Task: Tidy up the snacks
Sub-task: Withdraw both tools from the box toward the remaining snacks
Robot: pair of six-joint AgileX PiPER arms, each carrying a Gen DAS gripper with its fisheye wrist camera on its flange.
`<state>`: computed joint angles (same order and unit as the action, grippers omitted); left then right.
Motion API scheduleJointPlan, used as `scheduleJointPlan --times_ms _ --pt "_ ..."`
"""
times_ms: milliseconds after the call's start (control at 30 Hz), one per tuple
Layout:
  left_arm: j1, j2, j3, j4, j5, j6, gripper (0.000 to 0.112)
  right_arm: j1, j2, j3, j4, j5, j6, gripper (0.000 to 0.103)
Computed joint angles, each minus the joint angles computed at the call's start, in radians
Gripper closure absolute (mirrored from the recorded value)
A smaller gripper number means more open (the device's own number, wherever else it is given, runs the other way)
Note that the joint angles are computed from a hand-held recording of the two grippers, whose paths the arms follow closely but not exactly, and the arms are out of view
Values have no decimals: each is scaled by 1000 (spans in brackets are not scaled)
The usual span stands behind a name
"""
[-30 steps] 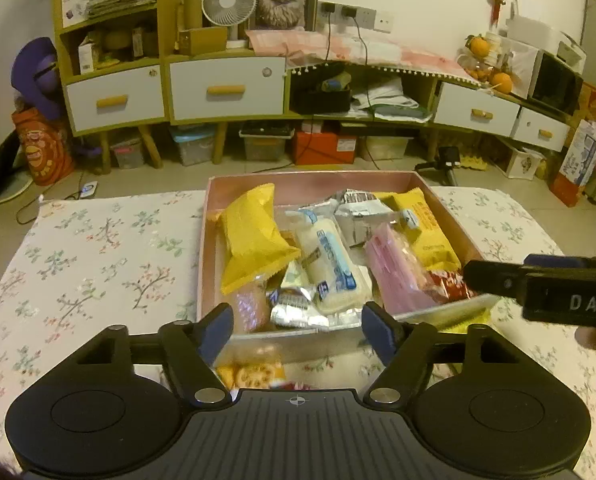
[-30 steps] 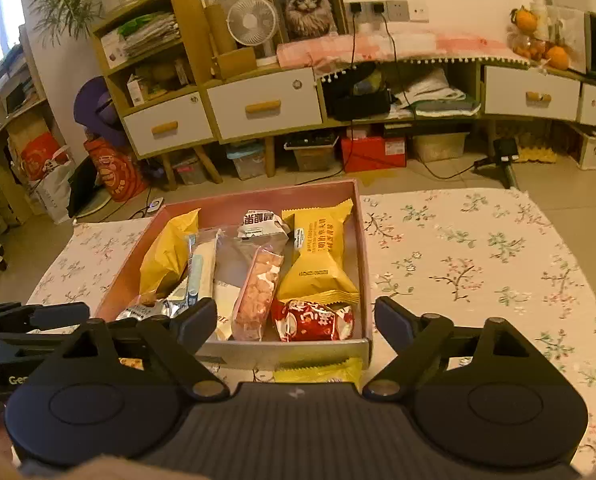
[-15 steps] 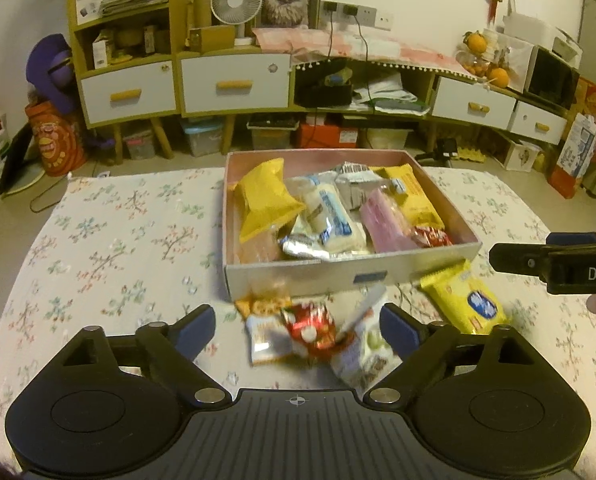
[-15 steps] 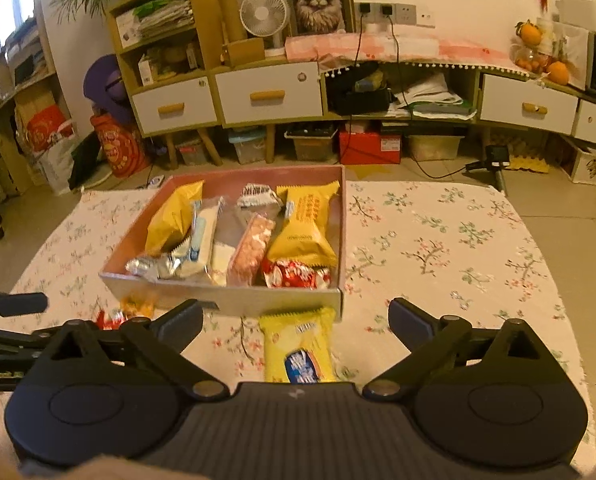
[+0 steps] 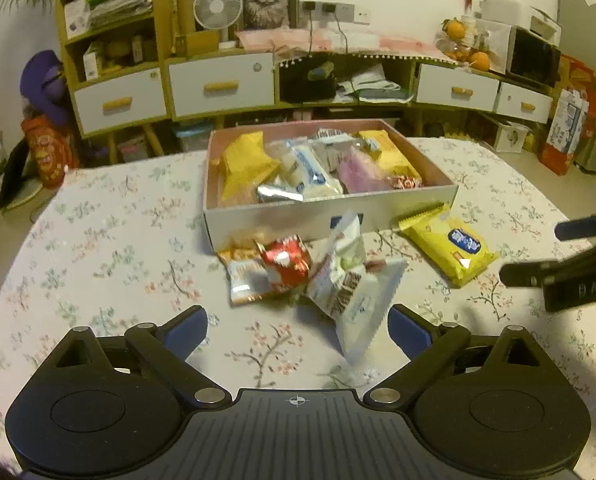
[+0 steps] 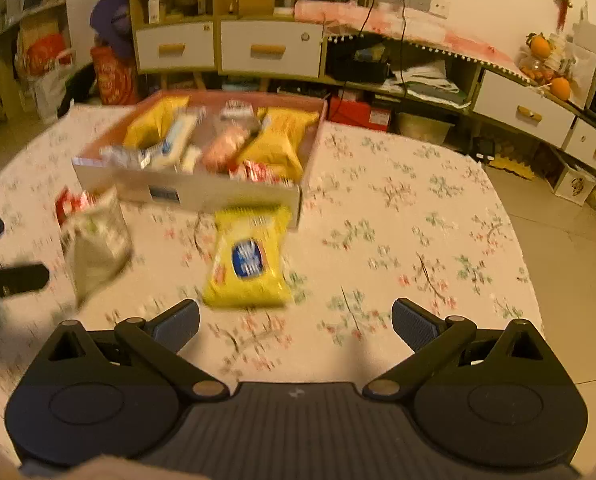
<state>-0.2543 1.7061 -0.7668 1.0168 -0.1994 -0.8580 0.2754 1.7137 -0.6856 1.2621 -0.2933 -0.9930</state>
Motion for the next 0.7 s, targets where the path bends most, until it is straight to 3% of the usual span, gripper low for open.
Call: scheduleJointPlan --times_ms 167,400,533,700 --pt "-14 27 38 -206 -50 171 14 -5 19 36 -163 -8 137 1" --pt "-76 90 88 -572 -169 605 14 -8 53 88 -541 -60 485 1" --pt "-99 146 84 -688 -224 745 14 -18 93 88 -662 -95 592 1" --pt "-103 193 72 -730 -282 790 14 -47 123 71 -780 -117 718 1"
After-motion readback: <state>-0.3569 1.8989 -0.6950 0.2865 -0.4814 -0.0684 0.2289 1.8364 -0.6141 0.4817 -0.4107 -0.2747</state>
